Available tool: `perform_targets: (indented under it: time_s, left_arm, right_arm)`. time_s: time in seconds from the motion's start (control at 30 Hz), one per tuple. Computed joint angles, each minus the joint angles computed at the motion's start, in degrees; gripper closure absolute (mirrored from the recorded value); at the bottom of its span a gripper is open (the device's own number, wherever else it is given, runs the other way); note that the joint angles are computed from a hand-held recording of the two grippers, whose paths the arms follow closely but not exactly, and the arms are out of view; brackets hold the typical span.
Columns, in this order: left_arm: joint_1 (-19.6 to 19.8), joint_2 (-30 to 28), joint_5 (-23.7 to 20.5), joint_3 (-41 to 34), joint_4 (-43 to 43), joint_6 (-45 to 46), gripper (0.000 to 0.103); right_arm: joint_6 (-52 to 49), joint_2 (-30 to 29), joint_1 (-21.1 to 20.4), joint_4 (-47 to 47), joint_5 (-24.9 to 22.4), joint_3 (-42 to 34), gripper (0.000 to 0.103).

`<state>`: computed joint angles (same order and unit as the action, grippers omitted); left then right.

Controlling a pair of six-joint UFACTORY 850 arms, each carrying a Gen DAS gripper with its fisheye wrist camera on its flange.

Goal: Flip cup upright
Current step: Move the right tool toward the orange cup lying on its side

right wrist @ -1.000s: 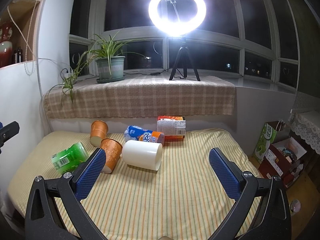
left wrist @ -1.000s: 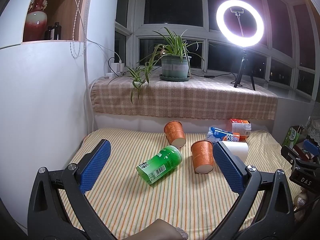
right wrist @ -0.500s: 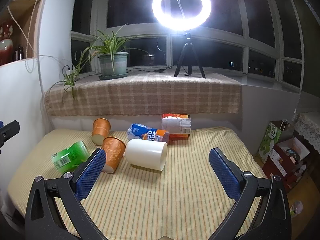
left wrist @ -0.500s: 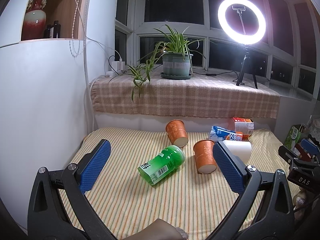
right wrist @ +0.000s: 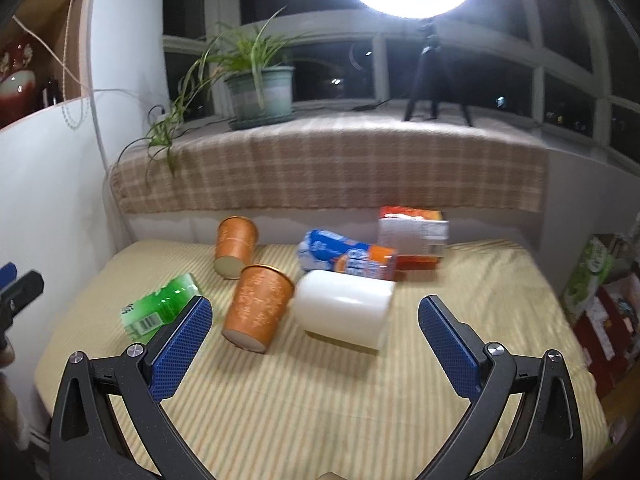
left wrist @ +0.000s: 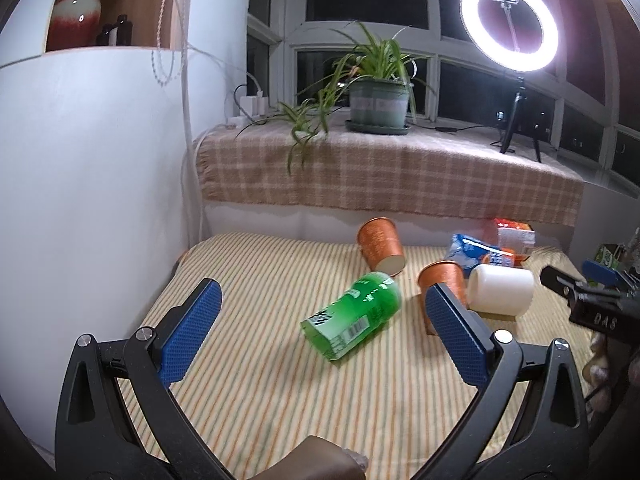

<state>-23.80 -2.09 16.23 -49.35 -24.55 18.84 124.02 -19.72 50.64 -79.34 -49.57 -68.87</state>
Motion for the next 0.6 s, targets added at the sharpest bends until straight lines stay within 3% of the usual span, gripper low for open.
perform_targets:
  time_s: [0.2,0.37,0.6]
  left_arm:
    - [1.77,-0.93,-0.14,-0.16,-1.03,0.95,0.000]
    - [3.60,-1.66,-1.65,-0.38,3.31,-3.19,0.000]
    - [5.03,-2.89,-2.78,-0.80,0.71,-1.20,0.000]
  right_arm:
    - [-4.36,-3.28,-4.34,0.78,9.19,-4.86,0.001]
    - [-14.45,-7.77,-7.61,5.32,16.10,-11.76,0.001]
    - [-39.05,-17.27,-12.69,28.75,24.75,-25.74,0.003]
